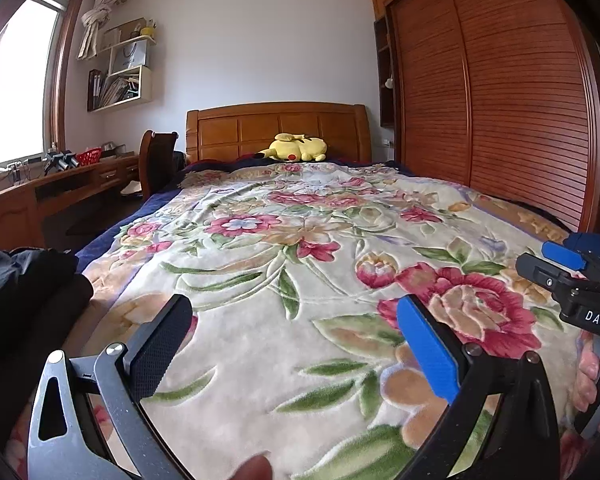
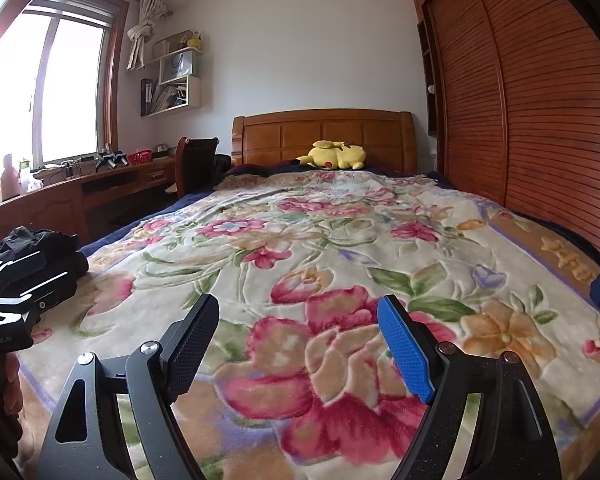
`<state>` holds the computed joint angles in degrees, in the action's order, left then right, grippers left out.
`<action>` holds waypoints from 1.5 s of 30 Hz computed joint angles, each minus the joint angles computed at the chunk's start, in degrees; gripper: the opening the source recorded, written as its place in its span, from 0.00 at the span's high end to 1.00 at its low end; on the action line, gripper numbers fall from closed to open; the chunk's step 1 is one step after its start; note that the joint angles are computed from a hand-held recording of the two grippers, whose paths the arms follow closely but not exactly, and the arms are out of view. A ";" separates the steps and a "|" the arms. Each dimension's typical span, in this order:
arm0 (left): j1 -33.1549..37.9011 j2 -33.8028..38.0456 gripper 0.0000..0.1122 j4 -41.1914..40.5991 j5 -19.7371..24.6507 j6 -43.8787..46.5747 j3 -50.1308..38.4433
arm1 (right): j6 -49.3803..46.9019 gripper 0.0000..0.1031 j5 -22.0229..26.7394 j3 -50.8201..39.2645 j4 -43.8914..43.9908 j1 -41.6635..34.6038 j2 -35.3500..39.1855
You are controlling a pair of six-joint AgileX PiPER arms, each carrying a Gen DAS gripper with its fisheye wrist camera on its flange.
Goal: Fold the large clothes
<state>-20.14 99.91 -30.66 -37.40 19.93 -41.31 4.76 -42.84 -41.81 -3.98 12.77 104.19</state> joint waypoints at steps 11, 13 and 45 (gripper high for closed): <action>0.07 1.14 0.09 -0.15 -0.18 0.13 -0.41 | -0.30 0.19 -0.38 0.13 0.03 0.04 0.21; 0.22 1.09 0.09 0.21 -0.37 -0.47 -0.21 | -0.21 0.19 -0.33 0.05 -0.12 0.00 0.24; 0.70 1.19 0.09 0.83 -0.43 -1.54 -0.05 | -0.92 0.19 -1.03 0.36 0.05 -0.01 0.32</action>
<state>-19.44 101.10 -29.83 -37.83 18.39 -41.36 3.84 -43.86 -41.45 -3.93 12.76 104.51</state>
